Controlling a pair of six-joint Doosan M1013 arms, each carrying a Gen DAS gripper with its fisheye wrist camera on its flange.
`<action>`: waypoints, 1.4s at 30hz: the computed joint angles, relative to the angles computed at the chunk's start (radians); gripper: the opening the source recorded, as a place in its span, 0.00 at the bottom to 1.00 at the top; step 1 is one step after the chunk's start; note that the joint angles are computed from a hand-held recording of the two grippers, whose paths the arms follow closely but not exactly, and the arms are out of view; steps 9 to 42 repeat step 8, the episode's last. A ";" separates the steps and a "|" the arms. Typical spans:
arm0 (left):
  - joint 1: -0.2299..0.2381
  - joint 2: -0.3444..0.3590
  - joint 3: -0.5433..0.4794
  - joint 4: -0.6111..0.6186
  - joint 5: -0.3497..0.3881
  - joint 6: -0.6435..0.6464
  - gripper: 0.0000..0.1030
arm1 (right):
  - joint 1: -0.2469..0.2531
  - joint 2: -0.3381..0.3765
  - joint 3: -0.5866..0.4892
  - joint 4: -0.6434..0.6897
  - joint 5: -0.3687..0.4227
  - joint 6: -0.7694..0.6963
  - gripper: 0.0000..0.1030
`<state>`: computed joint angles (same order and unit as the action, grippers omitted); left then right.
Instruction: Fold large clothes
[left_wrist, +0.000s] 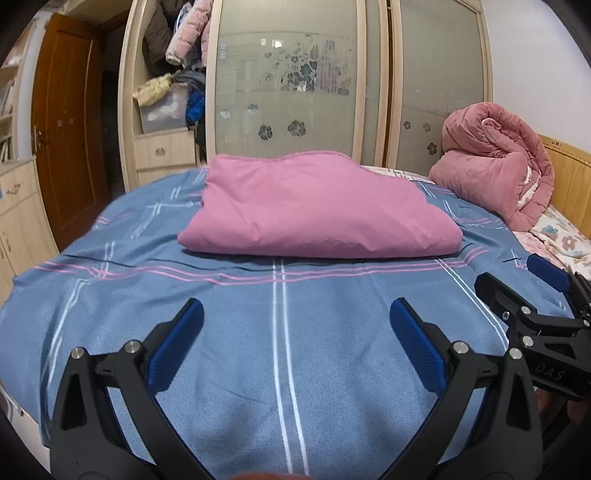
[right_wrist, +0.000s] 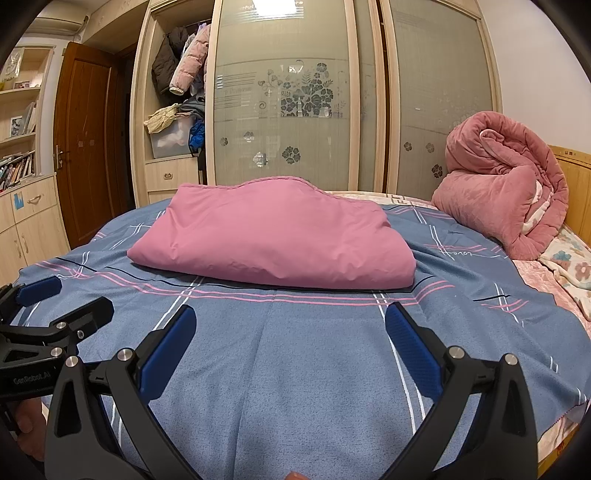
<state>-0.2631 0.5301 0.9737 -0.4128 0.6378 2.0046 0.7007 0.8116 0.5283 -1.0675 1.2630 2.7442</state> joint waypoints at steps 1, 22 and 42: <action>0.002 0.004 -0.009 -0.002 0.015 -0.004 0.98 | 0.000 0.000 0.000 0.001 0.001 -0.001 0.99; 0.001 0.006 -0.010 0.005 0.020 -0.010 0.98 | 0.000 -0.001 0.001 0.001 0.000 -0.001 0.99; 0.001 0.006 -0.010 0.005 0.020 -0.010 0.98 | 0.000 -0.001 0.001 0.001 0.000 -0.001 0.99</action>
